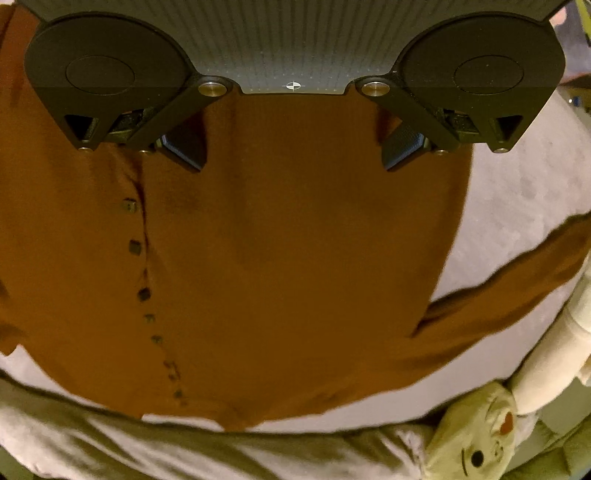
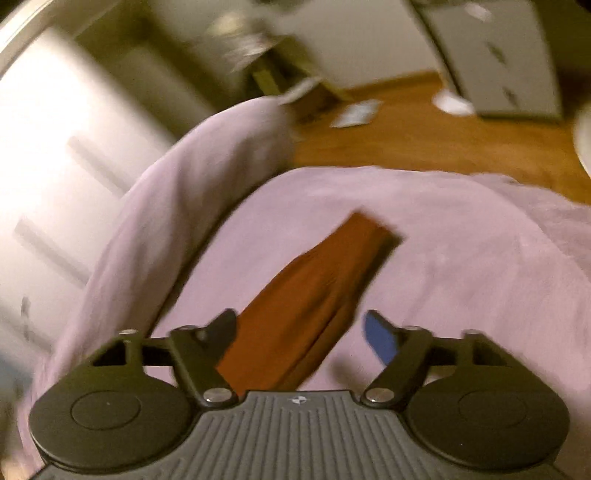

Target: Fold small clothes

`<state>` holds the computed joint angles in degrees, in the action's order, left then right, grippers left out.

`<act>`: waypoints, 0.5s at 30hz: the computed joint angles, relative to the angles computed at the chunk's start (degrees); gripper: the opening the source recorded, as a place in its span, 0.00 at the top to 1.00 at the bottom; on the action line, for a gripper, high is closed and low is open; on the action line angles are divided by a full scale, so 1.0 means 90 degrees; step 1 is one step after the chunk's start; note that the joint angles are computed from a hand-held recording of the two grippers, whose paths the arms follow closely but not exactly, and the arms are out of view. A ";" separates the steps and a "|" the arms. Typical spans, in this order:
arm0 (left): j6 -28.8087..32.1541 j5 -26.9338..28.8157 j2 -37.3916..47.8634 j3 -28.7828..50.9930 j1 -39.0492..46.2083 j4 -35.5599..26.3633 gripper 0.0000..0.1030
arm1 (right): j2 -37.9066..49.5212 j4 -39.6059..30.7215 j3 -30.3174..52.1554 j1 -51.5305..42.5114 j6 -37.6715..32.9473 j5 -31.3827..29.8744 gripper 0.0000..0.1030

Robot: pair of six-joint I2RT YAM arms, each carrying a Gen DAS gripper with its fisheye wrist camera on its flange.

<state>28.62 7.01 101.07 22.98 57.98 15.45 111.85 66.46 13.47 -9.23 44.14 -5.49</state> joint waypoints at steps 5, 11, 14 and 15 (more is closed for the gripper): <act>0.0106 0.0058 0.0355 0.0074 -0.0028 0.0239 0.00 | 0.0996 -0.0531 0.1144 -0.0562 0.0721 -0.0313 0.58; -0.0140 0.0715 0.0798 0.0570 0.0412 -0.0365 0.00 | 0.1192 -0.1000 0.1677 -0.0308 0.0493 0.0230 0.93; -0.0191 0.1143 0.0994 0.0885 0.0766 -0.0839 0.00 | 0.0813 -0.1425 0.1709 -0.0103 0.0078 0.0617 0.94; -0.0109 0.1146 0.0997 0.0901 0.0771 -0.0868 0.00 | 0.0605 -0.1469 0.1626 0.0133 -0.0116 0.0945 0.94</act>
